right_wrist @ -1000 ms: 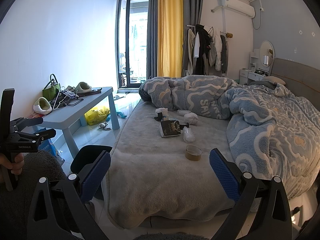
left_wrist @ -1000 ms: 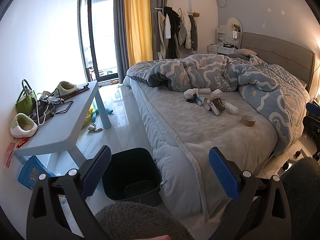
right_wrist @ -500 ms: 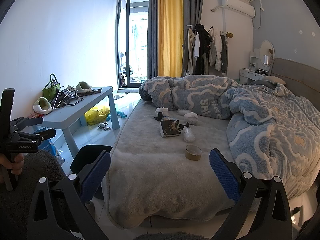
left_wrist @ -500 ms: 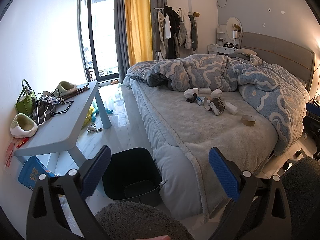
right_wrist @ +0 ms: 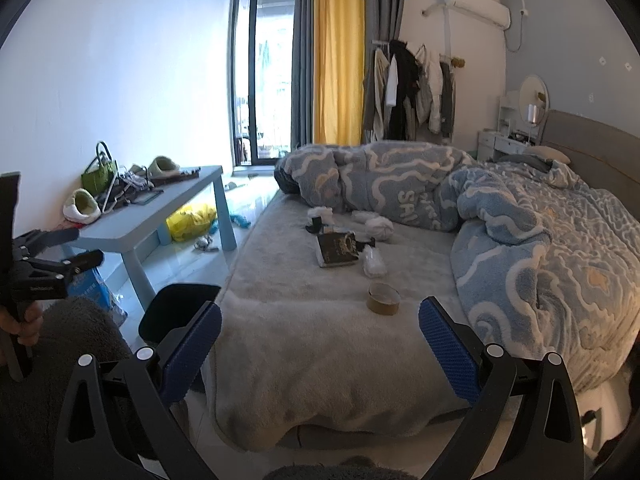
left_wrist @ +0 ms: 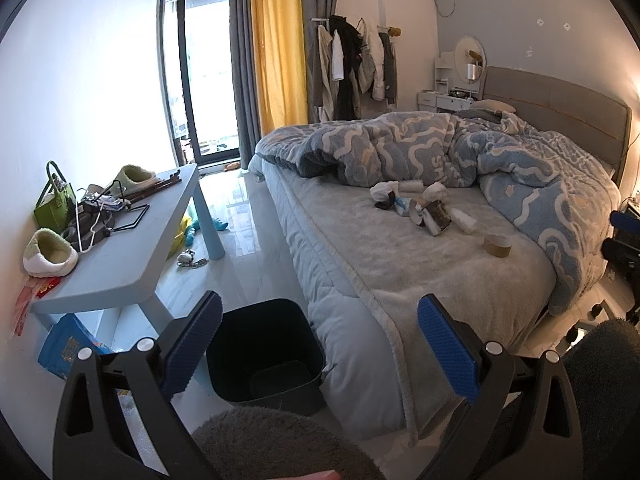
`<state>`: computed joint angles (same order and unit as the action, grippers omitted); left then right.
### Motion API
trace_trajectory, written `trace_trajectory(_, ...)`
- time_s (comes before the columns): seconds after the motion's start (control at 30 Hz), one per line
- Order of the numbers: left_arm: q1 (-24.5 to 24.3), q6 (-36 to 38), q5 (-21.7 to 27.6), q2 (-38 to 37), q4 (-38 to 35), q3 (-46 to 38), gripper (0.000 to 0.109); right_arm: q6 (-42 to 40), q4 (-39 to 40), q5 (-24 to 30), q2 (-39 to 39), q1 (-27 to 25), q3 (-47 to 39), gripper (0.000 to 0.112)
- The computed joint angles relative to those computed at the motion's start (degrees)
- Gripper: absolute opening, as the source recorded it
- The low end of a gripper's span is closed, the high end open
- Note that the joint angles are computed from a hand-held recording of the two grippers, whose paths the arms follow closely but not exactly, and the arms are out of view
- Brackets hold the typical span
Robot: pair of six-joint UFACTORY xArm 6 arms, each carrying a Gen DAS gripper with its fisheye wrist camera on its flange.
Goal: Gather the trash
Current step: 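Grasp the brown tape roll with the right tool while the left tool reaches toward the black packet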
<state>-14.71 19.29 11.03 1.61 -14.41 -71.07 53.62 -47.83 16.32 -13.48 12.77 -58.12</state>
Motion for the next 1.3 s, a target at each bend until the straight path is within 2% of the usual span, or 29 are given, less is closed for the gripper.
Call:
trace_trajectory(0.07, -0.14, 2.33, 0.19, 0.17, -2.96, -1.18, 0.100, 0.55, 1.70, -1.58, 0.61, -1.07, -0.51, 0.100)
trace_trajectory(0.13, -0.08, 0.30, 0.16, 0.90, -1.39, -2.28, 0.100, -0.90, 5.03, -2.38, 2.32, -1.77, -1.73, 0.100)
trace_trajectory(0.27, -0.20, -0.97, 2.50, 3.92, 0.79, -7.29, 0.100, -6.60, 9.66, -0.49, 6.74, -1.71, -6.72, 0.100)
trace_trajectory(0.4, -0.70, 3.57, 6.80, 9.16, -5.18, -14.72, 0.100, -9.87, 14.31, -0.76, 11.65, -2.81, -10.40, 0.096)
trace_trajectory(0.5, -0.98, 1.92, 6.35, 13.00, -4.67, -18.35, 0.100, -11.69, 15.83, 0.29, 15.74, -3.47, -13.32, 0.096)
trace_trajectory(0.57, -1.18, 4.42, 7.76, 15.65, -7.30, -21.28, 0.100, -12.70, 16.78, 0.85, 17.96, -3.95, -14.64, 0.095)
trace_trajectory(0.6, -1.25, 5.16, 8.07, 16.41, -8.19, -22.10, 0.100, -12.75, 17.15, 0.81, 19.11, -4.23, -15.26, 0.094)
trace_trajectory(0.67, -1.35, 7.50, 10.21, 18.22, -11.78, -24.50, 0.099, -12.83, 18.35, 0.50, 20.92, -4.71, -16.21, 0.083)
trace_trajectory(0.73, -1.55, 9.01, 12.18, 20.55, -14.44, -27.51, 0.099, -12.15, 18.57, -0.06, 22.67, -5.43, -16.90, 0.080)
trace_trajectory(0.83, -2.04, 9.79, 13.16, 23.71, -14.35, -31.47, 0.099, -13.57, 20.42, -1.07, 25.50, -6.37, -18.15, 0.076)
trace_trajectory(0.87, -2.20, 10.50, 13.61, 25.18, -14.77, -33.60, 0.099, -13.68, 20.67, -1.13, 26.35, -6.62, -18.77, 0.072)
trace_trajectory(1.03, -2.76, 11.12, 16.55, 32.87, -13.90, -45.02, 0.098, -13.62, 19.01, -0.12, 30.76, -7.47, -23.56, 0.071)
trace_trajectory(1.17, -3.30, 12.50, 19.34, 38.63, -13.18, -53.56, 0.097, -19.26, 24.32, -0.10, 34.25, -7.98, -26.71, 0.067)
trace_trajectory(1.3, -4.04, 12.20, 23.92, 46.07, -11.59, -65.06, 0.092, -21.83, 26.07, 0.71, 36.66, -8.28, -29.08, 0.066)
